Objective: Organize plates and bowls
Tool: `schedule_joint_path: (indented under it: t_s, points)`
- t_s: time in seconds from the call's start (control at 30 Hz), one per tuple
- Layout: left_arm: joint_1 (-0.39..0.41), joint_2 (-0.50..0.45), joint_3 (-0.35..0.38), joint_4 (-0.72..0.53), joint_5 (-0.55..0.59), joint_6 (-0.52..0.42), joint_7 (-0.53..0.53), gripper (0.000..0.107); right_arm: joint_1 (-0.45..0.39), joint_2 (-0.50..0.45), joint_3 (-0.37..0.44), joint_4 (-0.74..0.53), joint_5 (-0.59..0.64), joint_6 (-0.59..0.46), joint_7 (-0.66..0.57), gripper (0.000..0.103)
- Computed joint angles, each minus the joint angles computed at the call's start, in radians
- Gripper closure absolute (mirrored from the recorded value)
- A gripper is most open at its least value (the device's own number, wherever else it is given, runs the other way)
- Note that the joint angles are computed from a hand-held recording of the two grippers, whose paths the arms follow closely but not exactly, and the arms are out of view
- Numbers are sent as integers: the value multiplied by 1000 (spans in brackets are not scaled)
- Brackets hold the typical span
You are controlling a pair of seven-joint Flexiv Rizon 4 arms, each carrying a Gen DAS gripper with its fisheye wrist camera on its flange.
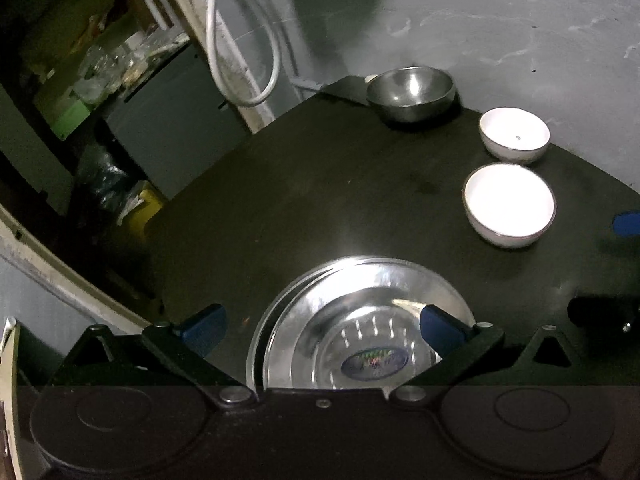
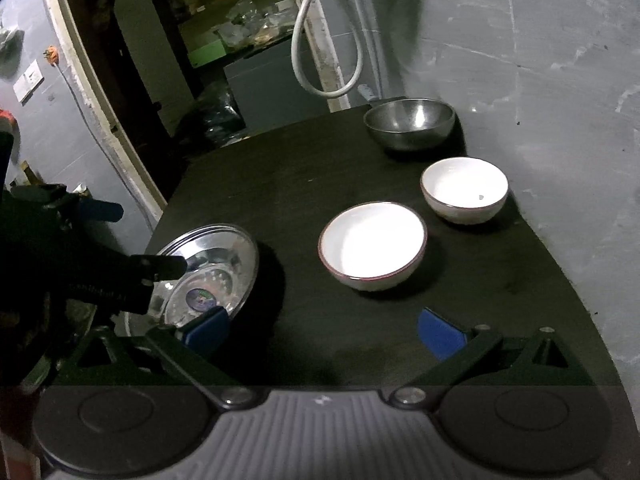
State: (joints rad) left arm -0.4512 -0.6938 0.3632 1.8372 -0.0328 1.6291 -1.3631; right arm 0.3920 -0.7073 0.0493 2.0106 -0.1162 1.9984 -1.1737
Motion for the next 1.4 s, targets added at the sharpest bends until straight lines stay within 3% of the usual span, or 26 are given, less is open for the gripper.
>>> schedule_joint_path:
  t_s: [0.47, 0.7, 0.87, 1.03, 1.2, 1.4]
  points:
    - [45, -43, -76, -103, 43, -21, 95, 5, 34, -4, -52, -2, 68, 19, 5, 0]
    - [119, -87, -167, -189, 64, -10, 221, 5, 107, -16, -130, -24, 160, 46, -21, 0]
    - [154, -156, -216, -307, 51, -23, 324, 5, 130, -48, -175, -93, 192, 23, -30, 0]
    - [153, -246, -207, -458, 35, -67, 384, 5, 168, -89, -236, -180, 214, -24, -19, 0]
    - [176, -330, -225, -610, 8, -131, 404, 5, 214, -137, -315, -257, 226, -81, 7, 0]
    - [202, -433, -244, -796, -25, -191, 377, 5, 174, -175, -295, -332, 194, -108, 82, 0]
